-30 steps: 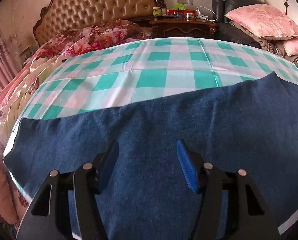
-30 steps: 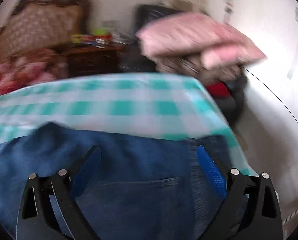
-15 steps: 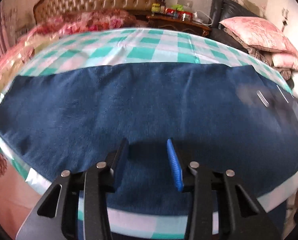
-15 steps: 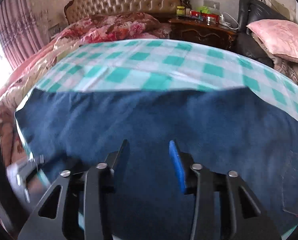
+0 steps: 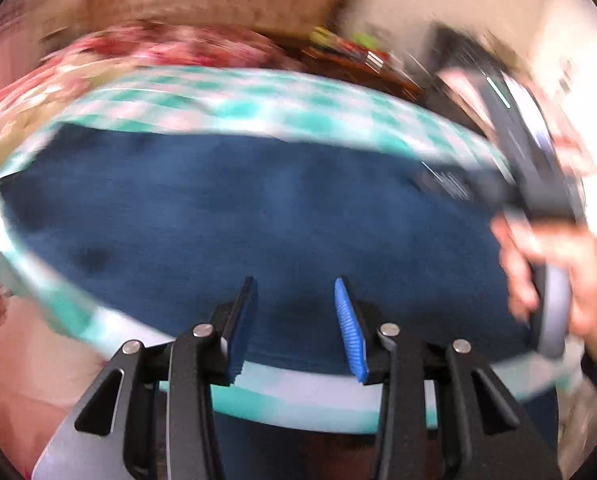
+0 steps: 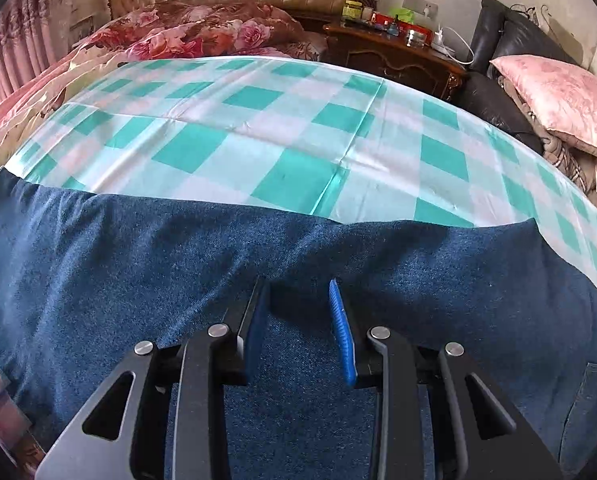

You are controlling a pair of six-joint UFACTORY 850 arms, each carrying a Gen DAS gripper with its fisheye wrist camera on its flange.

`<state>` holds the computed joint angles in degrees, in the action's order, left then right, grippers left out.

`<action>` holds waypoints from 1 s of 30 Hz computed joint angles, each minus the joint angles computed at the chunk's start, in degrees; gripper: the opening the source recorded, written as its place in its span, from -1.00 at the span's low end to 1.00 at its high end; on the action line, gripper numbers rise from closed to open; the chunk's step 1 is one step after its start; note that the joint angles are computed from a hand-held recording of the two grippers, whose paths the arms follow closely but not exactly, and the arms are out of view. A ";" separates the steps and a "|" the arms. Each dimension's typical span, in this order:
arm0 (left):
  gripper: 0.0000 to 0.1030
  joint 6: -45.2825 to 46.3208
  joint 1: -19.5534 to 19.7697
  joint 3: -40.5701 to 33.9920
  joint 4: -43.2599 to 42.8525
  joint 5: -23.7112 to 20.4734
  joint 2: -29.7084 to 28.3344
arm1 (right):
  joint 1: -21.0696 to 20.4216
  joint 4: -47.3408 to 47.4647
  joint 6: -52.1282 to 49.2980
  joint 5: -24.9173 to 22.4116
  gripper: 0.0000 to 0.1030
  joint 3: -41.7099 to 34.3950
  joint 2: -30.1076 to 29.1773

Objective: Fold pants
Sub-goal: 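Grasp the jeans leg hem with the left gripper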

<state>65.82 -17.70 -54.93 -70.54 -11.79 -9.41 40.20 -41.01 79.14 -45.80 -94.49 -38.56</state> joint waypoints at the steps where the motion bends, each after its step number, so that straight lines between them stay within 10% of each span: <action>1: -0.20 2.51 3.04 -0.41 -5.46 -0.91 -0.09 | 0.06 -0.37 0.14 -0.04 -0.40 0.09 0.00; 10: -0.20 -7.63 24.81 -9.79 -15.61 -17.99 -9.82 | 0.58 -3.99 3.44 0.42 -0.27 2.08 0.88; 17: -0.23 -17.57 29.23 -15.68 -13.16 -28.67 -16.46 | -0.15 -4.18 5.10 2.27 -0.01 4.14 2.16; 30: -0.16 -25.91 30.53 -20.36 -7.80 -30.65 -19.65 | 0.99 -3.47 6.80 5.88 0.02 7.90 6.31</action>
